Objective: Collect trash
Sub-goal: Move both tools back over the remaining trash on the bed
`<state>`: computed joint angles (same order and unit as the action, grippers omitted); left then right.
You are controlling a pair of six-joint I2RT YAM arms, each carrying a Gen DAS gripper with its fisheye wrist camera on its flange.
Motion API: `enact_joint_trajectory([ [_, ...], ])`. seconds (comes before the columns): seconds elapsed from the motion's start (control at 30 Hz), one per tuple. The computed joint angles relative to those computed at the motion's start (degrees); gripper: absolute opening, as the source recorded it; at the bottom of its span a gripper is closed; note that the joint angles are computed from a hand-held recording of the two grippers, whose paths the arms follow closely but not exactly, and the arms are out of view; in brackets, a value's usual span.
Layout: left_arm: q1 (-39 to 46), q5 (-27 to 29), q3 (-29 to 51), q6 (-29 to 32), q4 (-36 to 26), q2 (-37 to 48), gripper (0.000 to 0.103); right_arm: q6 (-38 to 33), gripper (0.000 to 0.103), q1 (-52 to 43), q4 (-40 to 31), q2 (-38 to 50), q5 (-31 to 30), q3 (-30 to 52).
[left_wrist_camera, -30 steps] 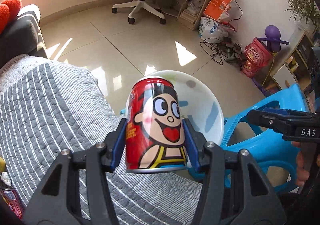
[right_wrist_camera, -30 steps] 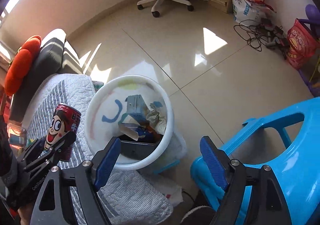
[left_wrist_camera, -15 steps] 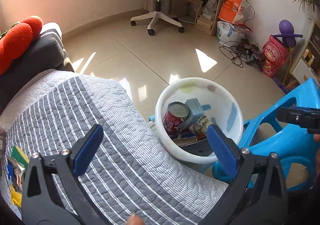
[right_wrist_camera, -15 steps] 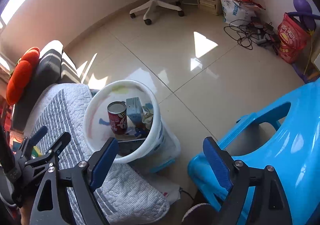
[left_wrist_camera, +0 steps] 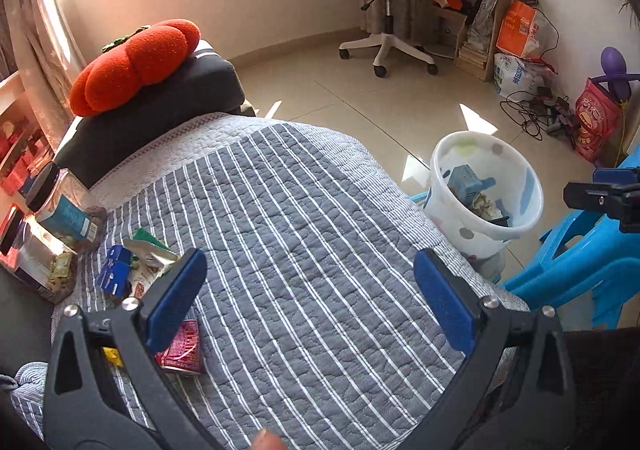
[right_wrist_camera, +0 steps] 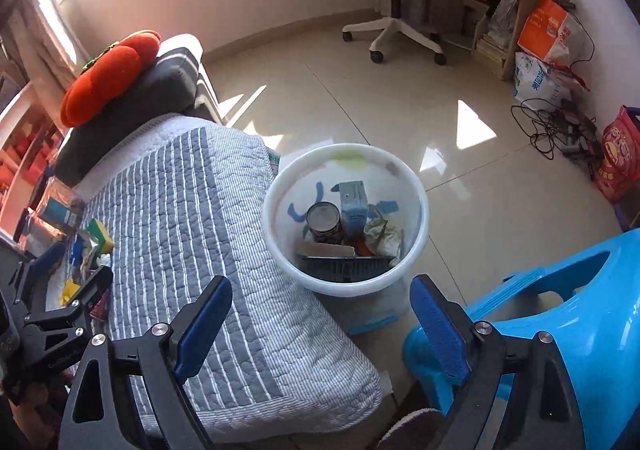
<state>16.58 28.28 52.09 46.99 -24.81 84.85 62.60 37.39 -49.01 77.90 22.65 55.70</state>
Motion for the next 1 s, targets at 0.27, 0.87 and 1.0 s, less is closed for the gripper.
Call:
enact_joint_trajectory([
  [0.27, 10.65, 0.54, 3.88, 7.71, -2.87, 5.51, 0.103, -1.37, 0.092, 4.69, 2.40, 8.20, -0.62, 5.23],
  [0.87, 22.81, -1.40, 25.04, 9.06, -13.18, 25.36, 0.103, -6.58, 0.092, 8.58, 2.38, 27.70, -2.96, 22.01],
  [1.0, 22.93, -4.75, 36.08, 6.83, -19.98, 32.81, 0.103, -8.10, 0.092, 9.10, 1.81, 32.01, -3.51, 26.91],
])
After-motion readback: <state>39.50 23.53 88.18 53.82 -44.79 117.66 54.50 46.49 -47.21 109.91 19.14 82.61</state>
